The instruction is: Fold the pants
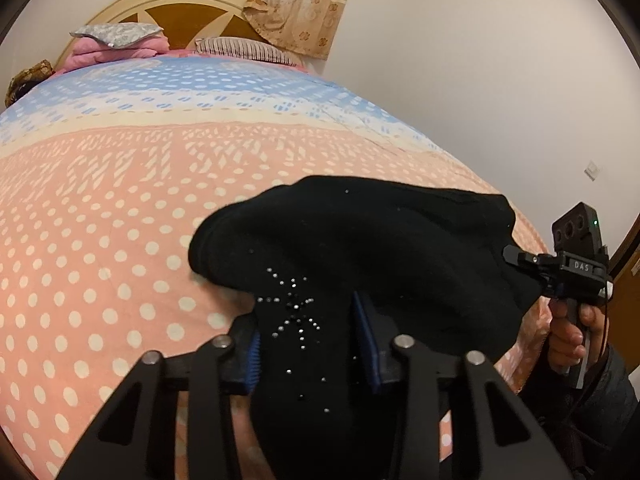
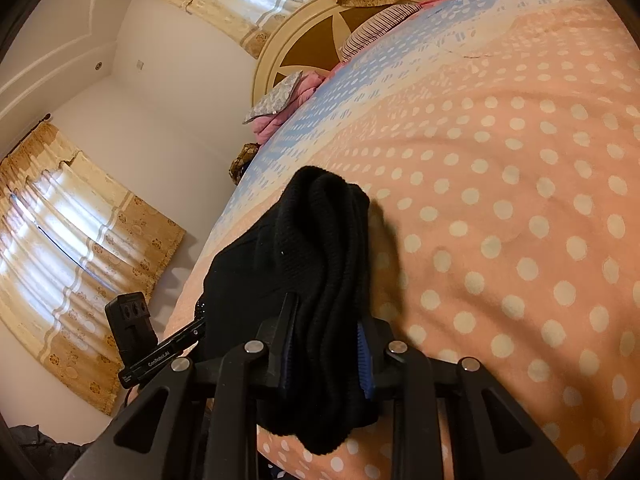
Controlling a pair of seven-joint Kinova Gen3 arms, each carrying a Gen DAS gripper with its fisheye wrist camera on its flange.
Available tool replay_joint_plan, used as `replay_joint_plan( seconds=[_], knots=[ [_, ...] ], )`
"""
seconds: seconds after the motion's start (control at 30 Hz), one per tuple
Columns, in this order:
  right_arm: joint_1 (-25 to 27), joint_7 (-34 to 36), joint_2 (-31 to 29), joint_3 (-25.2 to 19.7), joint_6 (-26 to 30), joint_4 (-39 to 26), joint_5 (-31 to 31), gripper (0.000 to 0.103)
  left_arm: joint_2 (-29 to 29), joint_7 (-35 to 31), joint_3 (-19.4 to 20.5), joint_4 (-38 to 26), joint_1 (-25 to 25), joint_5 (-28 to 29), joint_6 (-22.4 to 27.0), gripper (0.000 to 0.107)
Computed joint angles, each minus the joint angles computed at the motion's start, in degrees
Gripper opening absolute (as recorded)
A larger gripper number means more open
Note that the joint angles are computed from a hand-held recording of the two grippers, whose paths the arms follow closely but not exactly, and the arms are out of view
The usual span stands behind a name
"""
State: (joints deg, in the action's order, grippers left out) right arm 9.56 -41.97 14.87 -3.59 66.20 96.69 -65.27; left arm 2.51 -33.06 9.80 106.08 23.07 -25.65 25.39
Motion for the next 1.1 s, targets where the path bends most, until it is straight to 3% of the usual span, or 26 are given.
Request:
replay_joint_plan(
  seconds=[0.03,0.13,0.3,0.43,0.57,0.67,0.97,1.1],
  knots=[
    [-0.14,0.21,-0.41,0.13,-0.26,0.37,-0.19,0.026,-0.56,-0.14,-0.12,0.71,-0.18,0.43,-1.04,0.030],
    [0.54,1.49,-1.50,-0.26,-0.03,1.07,-1.02,0.025,-1.93,-1.93,0.05,1.88,-1.17,2.57,-2.70,0.026],
    [7.74,0.02,-3.55,-9.62,-0.76,-0.67,0.21,0.025,-4.14,-5.03,0.84,3.66,-3.32,7.02,-5.26,0.024],
    [3.90,-1.77,-4.13,-7.77,-0.63,-2.92,0.85,0.025,-6.30,-3.23,2.42,4.55,-5.49,5.58,-5.23,0.024],
    [2.89,-4.56,-2.49,-11.81,-2.34,-6.71,3.02,0.025,-9.49,-3.71,3.40,5.73,-8.67,5.70,-4.79,0.024],
    [-3.42,-7.45,-0.22,-10.05,-2.74,-11.48,4.65,0.025,-12.39,-5.21,4.04,6.26,-11.61,6.35,-2.63,0.024],
    [-25.28,-19.64,13.59,-6.83,-4.29,-35.27,13.31,0.025,-20.25,-10.47,2.44,8.81,-22.73,7.72,2.73,0.024],
    [-35.78,-23.79,20.55,-0.62,-3.75,-45.89,13.32,0.025,-22.61,-14.07,-0.80,10.81,-26.51,9.77,3.32,0.024]
  ],
)
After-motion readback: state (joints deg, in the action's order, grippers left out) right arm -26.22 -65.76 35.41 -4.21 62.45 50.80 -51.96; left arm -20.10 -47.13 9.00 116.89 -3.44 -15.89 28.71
